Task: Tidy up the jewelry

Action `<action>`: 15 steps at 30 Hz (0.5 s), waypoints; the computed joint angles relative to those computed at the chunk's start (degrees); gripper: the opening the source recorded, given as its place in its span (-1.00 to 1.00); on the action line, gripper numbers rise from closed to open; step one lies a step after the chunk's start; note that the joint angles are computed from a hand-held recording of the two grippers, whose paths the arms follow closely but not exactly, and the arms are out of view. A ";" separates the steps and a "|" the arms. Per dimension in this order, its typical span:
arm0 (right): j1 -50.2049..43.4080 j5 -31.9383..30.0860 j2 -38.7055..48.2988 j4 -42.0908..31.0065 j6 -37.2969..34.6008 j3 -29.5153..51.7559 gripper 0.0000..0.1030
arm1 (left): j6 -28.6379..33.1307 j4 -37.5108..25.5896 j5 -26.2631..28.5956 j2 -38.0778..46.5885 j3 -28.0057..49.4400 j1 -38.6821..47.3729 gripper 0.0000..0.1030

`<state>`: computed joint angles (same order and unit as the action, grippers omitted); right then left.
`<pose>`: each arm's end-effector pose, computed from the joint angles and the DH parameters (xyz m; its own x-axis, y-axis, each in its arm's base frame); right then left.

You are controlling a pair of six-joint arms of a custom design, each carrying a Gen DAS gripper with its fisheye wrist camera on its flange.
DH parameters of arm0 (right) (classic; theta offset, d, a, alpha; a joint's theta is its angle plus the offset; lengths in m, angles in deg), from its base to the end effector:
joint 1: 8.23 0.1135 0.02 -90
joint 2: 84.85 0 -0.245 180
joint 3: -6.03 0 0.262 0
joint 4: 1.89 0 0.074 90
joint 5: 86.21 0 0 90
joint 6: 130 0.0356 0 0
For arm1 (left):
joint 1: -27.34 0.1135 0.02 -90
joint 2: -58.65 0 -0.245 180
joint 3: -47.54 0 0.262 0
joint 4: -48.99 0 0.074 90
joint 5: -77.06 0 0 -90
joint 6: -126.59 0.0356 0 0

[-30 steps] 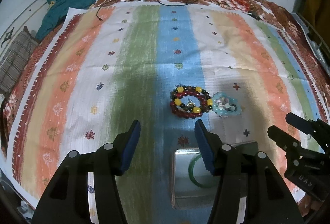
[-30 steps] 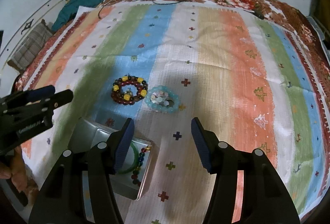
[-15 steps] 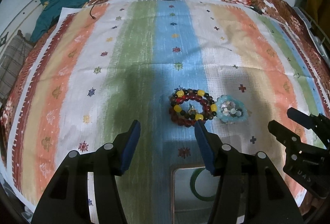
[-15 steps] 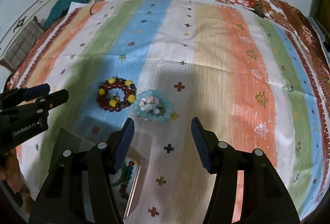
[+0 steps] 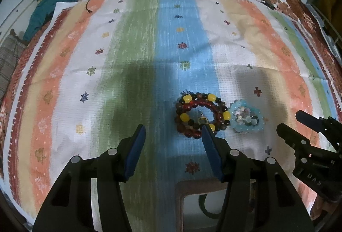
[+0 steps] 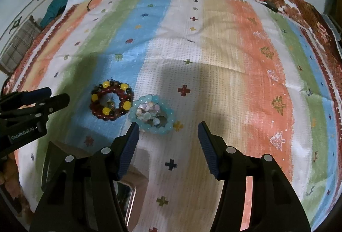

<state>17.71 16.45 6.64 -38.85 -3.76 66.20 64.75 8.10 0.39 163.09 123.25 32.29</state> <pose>0.2646 0.1200 0.1212 -0.8830 0.2119 -0.4188 0.2085 0.9765 0.0546 0.3481 0.0219 0.1230 -0.8252 0.3895 -0.4090 0.4372 0.8990 -0.0262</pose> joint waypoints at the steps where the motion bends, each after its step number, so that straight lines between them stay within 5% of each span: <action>1: -0.18 -0.18 0.34 0.08 -0.19 0.14 0.11 | 0.07 0.12 -0.12 0.42 0.23 -0.14 0.06; 15: -2.45 -1.83 6.04 1.87 -2.69 2.65 -0.01 | 0.12 -0.44 -0.52 7.89 5.64 -1.63 -0.02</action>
